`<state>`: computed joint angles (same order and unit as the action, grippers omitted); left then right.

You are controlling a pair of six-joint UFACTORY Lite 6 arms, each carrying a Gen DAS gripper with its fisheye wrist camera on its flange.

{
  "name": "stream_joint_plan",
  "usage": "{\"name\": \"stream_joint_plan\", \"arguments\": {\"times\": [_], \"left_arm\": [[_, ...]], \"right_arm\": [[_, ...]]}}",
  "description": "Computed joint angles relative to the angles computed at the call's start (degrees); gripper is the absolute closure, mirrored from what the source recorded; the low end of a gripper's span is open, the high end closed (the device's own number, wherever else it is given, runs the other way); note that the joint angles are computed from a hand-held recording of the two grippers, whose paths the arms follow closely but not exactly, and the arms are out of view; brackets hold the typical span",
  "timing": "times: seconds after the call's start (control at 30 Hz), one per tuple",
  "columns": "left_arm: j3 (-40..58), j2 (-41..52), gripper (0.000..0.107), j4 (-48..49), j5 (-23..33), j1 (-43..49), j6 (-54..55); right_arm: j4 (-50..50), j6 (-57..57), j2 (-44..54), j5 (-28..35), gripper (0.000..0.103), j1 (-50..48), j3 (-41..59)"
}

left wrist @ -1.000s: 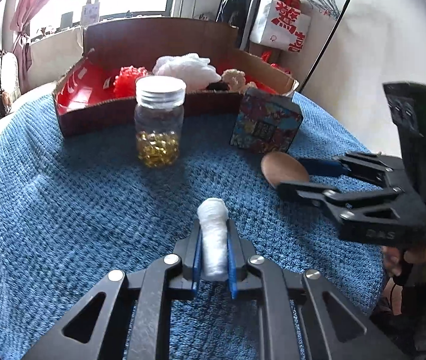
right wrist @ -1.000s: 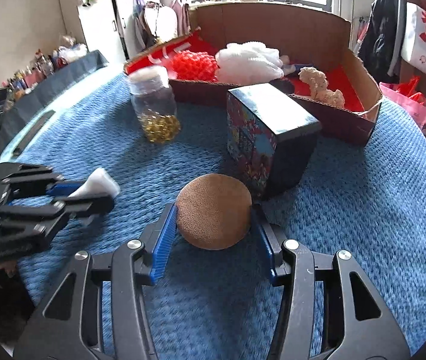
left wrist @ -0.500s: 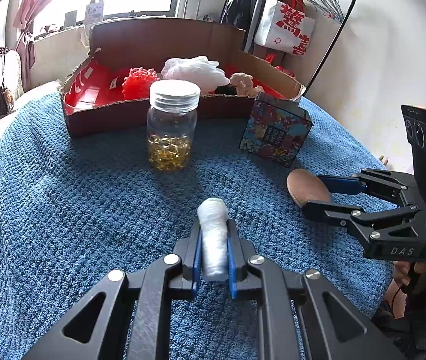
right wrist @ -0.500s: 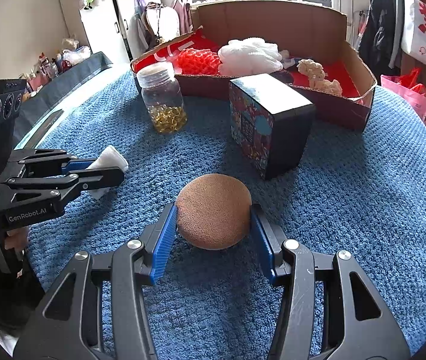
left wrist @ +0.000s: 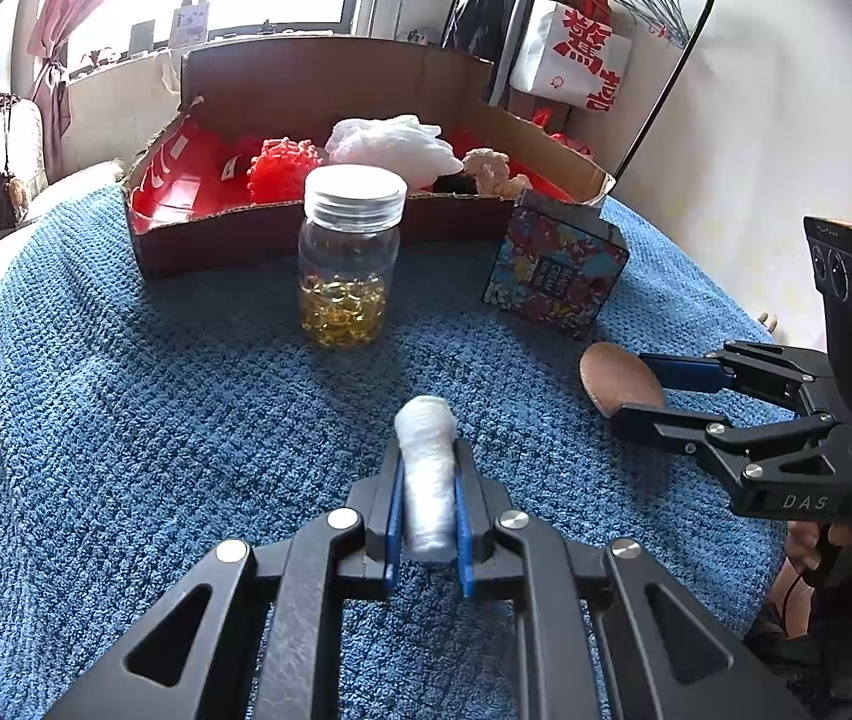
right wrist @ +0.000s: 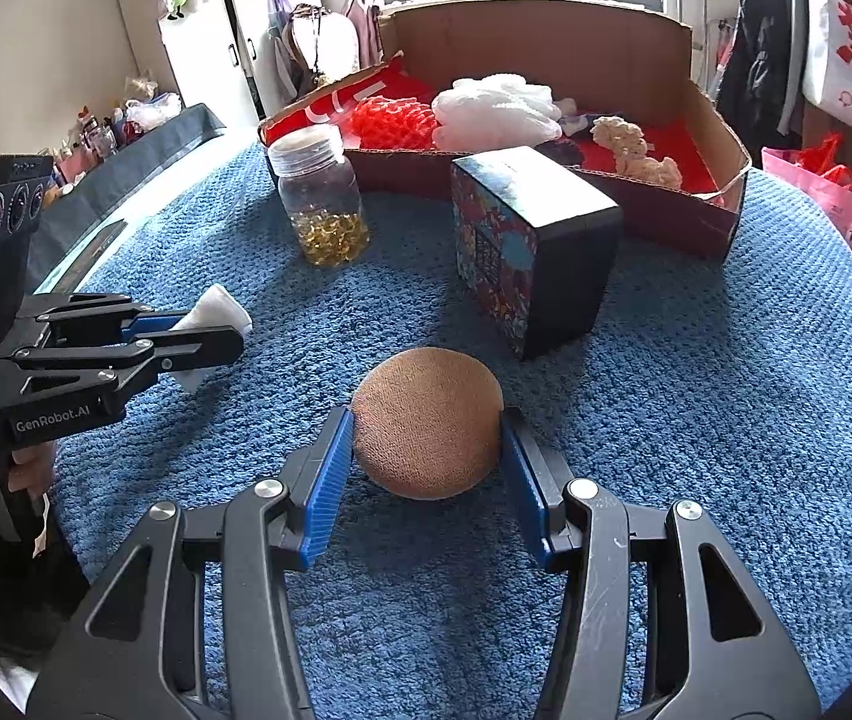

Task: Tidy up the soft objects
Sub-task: 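Lift the white roll and brown sponge with both grippers toward the box, then carry the white roll and brown sponge with both grippers into the box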

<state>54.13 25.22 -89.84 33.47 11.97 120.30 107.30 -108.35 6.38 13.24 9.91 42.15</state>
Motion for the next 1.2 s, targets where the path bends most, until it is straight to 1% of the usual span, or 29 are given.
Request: {"name": "stream_joint_plan", "arguments": {"times": [0.1, 0.2, 0.33, 0.53, 0.73, 0.83, 0.97, 1.07, 1.2], "left_arm": [[0.9, 0.3, 0.092, 2.3, 1.0, -0.6, -2.4], [1.1, -0.6, 0.092, 2.2, 0.5, -2.5, -2.9], [2.8, -0.5, 0.092, 2.4, -0.9, -5.5, -5.0], [8.1, 1.2, 0.092, 4.0, -6.0, -10.5, -10.2], [14.3, 2.3, 0.092, 10.9, -12.6, -15.4, -18.5], [17.5, 2.9, 0.092, 17.7, -15.6, -17.3, -24.8], [23.7, 5.5, 0.092, 32.4, -17.6, -19.0, -38.9], [29.3, 8.3, 0.092, 45.1, -17.3, -20.0, -50.7], [38.0, 13.1, 0.092, 58.1, -13.9, -21.0, -62.4]], "right_arm": [[-0.9, 0.7, -0.6, 0.1, 0.055, -0.6, -0.3], [-3.8, 2.9, -1.4, 0.3, 0.055, -1.7, -0.8], [-10.0, 7.4, -2.2, 1.0, 0.055, -4.4, -1.2], [-19.9, 13.5, -1.2, 2.7, 0.055, -10.5, 0.6], [-27.6, 17.0, 0.8, 3.8, 0.055, -15.2, 4.0], [-30.4, 18.1, 2.1, 4.6, 0.055, -17.1, 6.1], [-34.1, 19.9, 4.2, 5.7, 0.055, -18.9, 9.4], [-36.8, 21.7, 6.1, 6.2, 0.055, -19.7, 12.3], [-42.0, 25.6, 8.3, 6.0, 0.055, -19.7, 16.3]]}}
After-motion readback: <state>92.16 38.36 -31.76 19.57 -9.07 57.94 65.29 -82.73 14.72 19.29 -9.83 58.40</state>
